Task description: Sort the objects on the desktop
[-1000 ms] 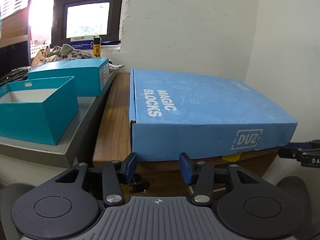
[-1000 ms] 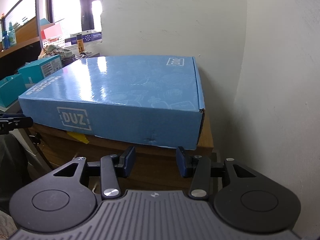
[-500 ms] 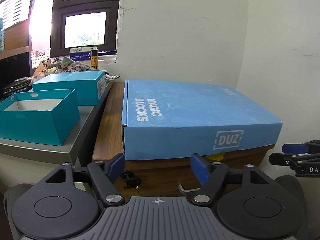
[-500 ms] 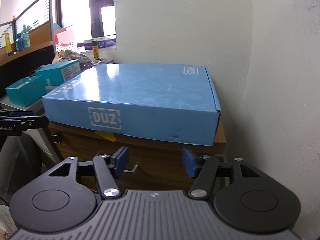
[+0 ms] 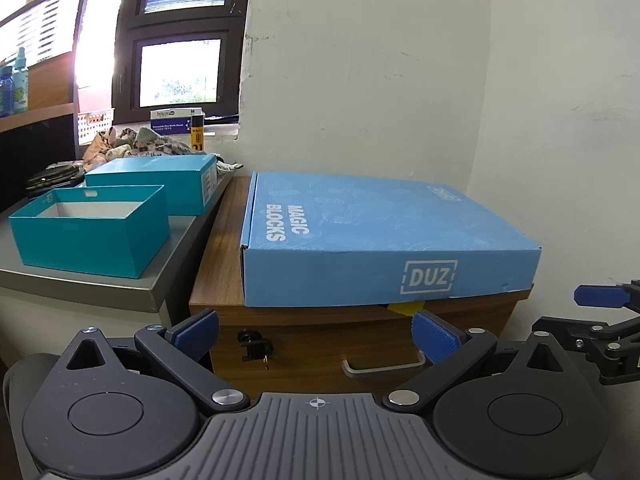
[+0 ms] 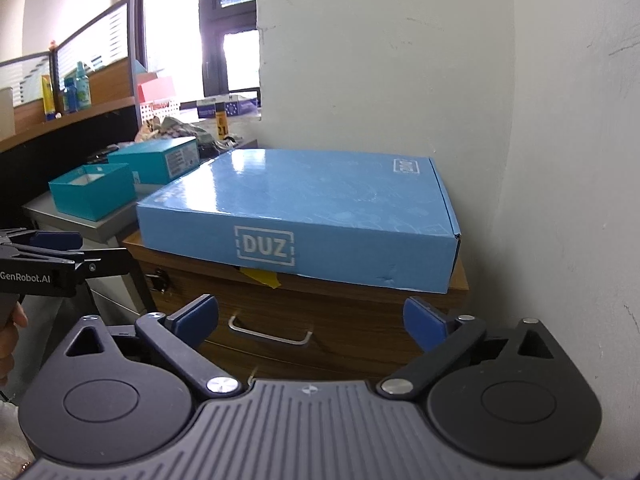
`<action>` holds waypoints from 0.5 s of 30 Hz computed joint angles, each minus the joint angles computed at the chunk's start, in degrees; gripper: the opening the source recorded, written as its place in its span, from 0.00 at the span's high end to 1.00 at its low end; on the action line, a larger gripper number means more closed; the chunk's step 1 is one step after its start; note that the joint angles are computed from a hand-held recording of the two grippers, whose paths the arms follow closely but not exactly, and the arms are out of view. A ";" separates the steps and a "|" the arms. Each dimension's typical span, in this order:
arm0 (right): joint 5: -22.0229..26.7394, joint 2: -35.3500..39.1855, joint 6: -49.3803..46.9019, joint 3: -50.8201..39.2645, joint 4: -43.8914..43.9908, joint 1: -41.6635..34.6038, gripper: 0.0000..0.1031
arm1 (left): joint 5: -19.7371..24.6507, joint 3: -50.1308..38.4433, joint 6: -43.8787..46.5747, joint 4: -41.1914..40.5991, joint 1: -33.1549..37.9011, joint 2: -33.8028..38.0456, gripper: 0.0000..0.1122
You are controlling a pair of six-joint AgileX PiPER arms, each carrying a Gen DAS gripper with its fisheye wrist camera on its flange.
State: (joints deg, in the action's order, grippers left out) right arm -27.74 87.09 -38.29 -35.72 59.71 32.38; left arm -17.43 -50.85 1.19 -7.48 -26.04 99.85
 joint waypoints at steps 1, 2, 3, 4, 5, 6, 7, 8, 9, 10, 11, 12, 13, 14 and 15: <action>-0.44 -0.39 0.33 0.40 0.12 0.54 0.00 | -0.08 0.52 0.26 -0.28 -0.12 -0.48 0.09; -0.90 -0.73 0.54 0.76 0.39 1.10 0.00 | -0.02 0.95 1.02 -1.17 -0.31 -0.93 0.09; -1.37 -1.10 0.60 1.12 0.82 1.68 0.00 | 0.05 1.33 2.20 -2.57 -0.56 -1.31 0.09; -1.80 -1.43 0.61 1.46 1.20 2.23 0.00 | 0.10 1.71 3.39 -3.98 -0.80 -1.68 0.09; -2.28 -1.69 0.45 1.76 1.78 2.81 0.00 | 0.10 2.10 4.60 -5.36 -1.07 -2.02 0.09; -2.77 -1.90 0.19 2.02 2.44 3.37 0.00 | -0.01 2.56 5.67 -6.56 -1.32 -2.35 0.09; -3.28 -2.08 0.07 2.31 2.95 3.90 0.00 | -0.11 3.01 6.89 -7.92 -1.59 -2.70 0.09; -3.80 -2.16 0.07 2.59 3.39 4.40 0.00 | -0.19 3.51 8.71 -9.99 -1.96 -3.09 0.09; -4.20 -2.16 -0.04 2.75 3.96 4.86 0.00 | -0.64 4.29 9.75 -11.28 -2.32 -3.53 0.09; -4.69 -2.21 0.09 3.07 4.41 5.42 0.00 | -1.09 5.06 10.70 -12.47 -2.66 -3.97 0.09; -5.30 -2.21 0.49 3.45 4.62 6.06 0.00 | -1.54 5.80 11.62 -13.64 -3.03 -4.40 0.09; -5.94 -2.20 0.77 3.81 4.92 6.72 0.00 | -1.87 6.41 12.40 -14.71 -3.38 -4.76 0.09; -6.67 -2.16 0.91 4.14 5.32 7.45 0.00 | -2.04 6.96 13.27 -15.92 -3.78 -5.14 0.09; -7.57 -2.19 1.19 4.64 5.58 8.38 0.00 | -2.26 7.55 13.88 -16.75 -4.17 -5.50 0.09; -8.48 -2.22 1.34 5.11 5.93 9.30 0.00 | -2.51 8.08 14.72 -17.59 -4.59 -5.75 0.09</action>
State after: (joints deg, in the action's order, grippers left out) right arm -36.22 84.86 -36.95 -30.60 65.64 41.69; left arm -19.94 -42.77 15.90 -25.07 -30.64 94.10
